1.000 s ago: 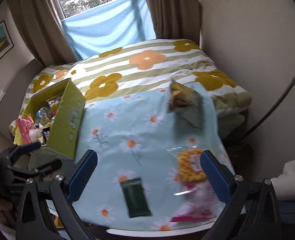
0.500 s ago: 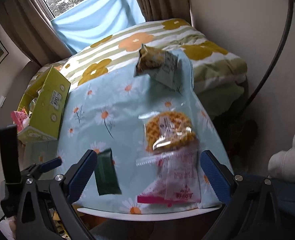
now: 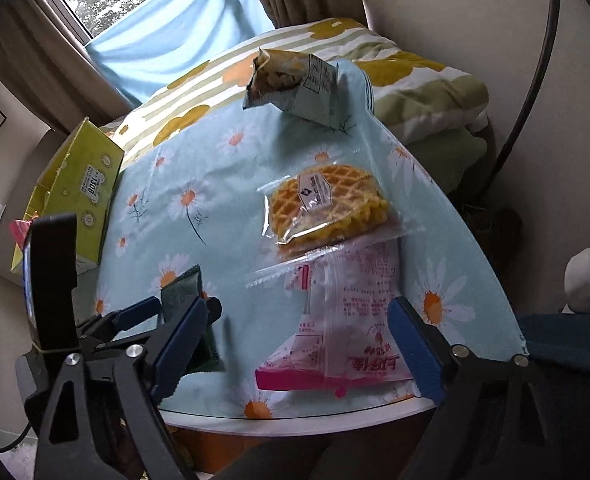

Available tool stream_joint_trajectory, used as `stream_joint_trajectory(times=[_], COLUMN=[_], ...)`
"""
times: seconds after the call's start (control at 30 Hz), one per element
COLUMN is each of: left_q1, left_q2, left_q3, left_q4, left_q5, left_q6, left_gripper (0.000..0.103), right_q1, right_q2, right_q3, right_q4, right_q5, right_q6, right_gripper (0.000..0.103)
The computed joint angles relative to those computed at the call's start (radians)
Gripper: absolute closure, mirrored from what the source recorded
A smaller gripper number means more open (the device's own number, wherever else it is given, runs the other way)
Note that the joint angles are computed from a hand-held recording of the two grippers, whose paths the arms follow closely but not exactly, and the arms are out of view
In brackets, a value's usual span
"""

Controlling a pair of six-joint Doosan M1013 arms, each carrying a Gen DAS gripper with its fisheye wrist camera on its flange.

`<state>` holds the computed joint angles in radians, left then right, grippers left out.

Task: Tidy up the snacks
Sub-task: 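Grasp the dark green packet with the left tool while the right tool grasps the pink-white bag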

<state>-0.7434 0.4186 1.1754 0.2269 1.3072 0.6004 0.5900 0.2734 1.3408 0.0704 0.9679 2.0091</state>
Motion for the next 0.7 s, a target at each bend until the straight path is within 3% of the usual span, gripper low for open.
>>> stream_joint_trajectory(times=[0.1, 0.3, 0.47, 0.63, 0.7], left_q1=[-0.011, -0.006, 0.007, 0.016, 0.024], left_q2=[0.009, -0.004, -0.012, -0.010, -0.010], left_q3=[-0.012, 0.001, 0.006, -0.001, -0.003], left_q4=[0.027, 0.004, -0.024, -0.047, -0.065], left_q5=[0.032, 0.020, 0.028, 0.041, 0.040], left_q6=[0.036, 0.107, 0.149, 0.191, 0.205], left_gripper=[0.032, 0.041, 0.056, 0.058, 0.059], right_q1=[0.001, 0.006, 0.016, 0.024, 0.031], right_q2=[0.004, 0.019, 0.031, 0.043, 0.051], right_q3=[0.002, -0.003, -0.014, -0.026, -0.037], right_q4=[-0.013, -0.039, -0.088, -0.124, -0.150], right_q5=[0.001, 0.024, 0.049, 0.067, 0.088], right_q6=[0.017, 0.043, 0.063, 0.087, 0.093], right_gripper=[0.015, 0.015, 0.015, 0.015, 0.026])
